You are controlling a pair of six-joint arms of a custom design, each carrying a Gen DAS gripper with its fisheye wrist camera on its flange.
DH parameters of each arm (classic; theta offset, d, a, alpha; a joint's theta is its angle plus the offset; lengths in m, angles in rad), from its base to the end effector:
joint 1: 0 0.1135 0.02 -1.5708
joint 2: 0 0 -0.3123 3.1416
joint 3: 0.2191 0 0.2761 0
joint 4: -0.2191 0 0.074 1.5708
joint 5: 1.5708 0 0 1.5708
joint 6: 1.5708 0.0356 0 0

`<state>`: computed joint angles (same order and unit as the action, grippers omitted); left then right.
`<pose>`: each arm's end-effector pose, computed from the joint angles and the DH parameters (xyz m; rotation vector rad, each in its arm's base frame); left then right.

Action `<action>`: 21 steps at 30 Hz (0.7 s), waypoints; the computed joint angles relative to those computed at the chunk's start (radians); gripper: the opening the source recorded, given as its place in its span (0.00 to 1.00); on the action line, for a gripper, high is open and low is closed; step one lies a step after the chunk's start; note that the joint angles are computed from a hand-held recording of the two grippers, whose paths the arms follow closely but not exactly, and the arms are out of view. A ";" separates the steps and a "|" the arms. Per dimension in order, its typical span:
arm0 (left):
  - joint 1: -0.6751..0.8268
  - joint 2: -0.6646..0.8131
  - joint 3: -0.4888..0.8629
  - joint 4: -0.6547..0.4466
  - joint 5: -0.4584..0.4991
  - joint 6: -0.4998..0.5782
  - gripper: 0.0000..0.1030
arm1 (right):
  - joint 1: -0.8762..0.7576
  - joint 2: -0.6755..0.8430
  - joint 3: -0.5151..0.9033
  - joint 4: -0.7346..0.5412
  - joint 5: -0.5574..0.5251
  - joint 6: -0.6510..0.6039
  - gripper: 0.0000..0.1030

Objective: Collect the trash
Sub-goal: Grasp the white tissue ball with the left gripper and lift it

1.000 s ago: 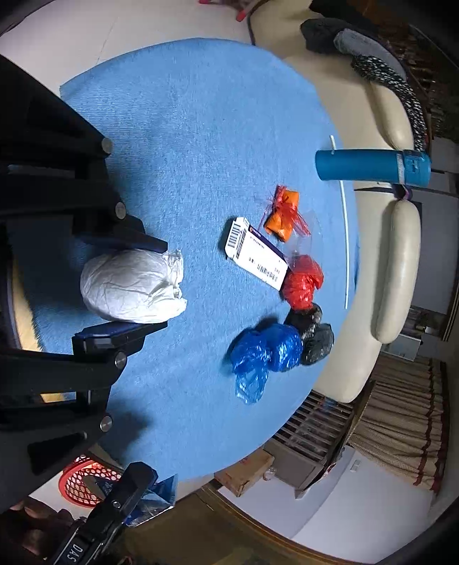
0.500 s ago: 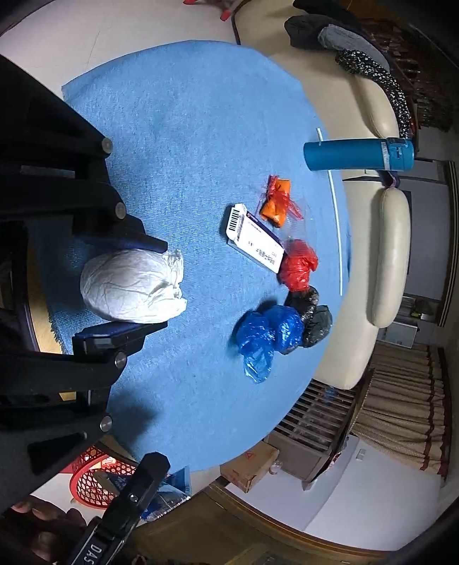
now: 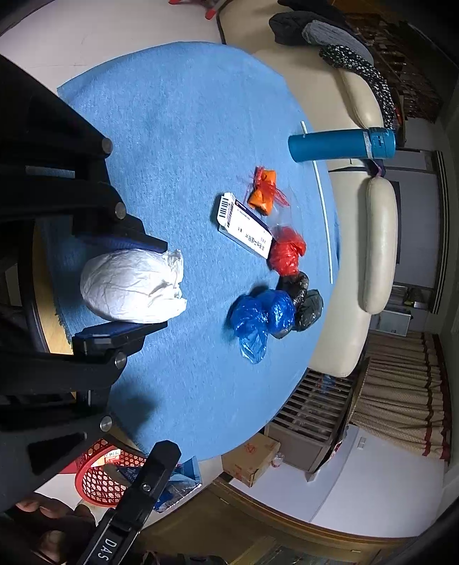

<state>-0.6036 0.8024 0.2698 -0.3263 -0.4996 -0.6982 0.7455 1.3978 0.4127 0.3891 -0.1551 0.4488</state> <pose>0.1203 -0.0622 0.1732 -0.3249 2.2752 -0.0510 0.1841 0.1774 0.1684 -0.4307 2.2454 0.8276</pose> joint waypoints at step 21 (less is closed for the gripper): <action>0.051 -0.002 -0.035 0.049 0.029 0.015 0.36 | 0.021 0.060 -0.013 0.013 0.037 -0.005 0.74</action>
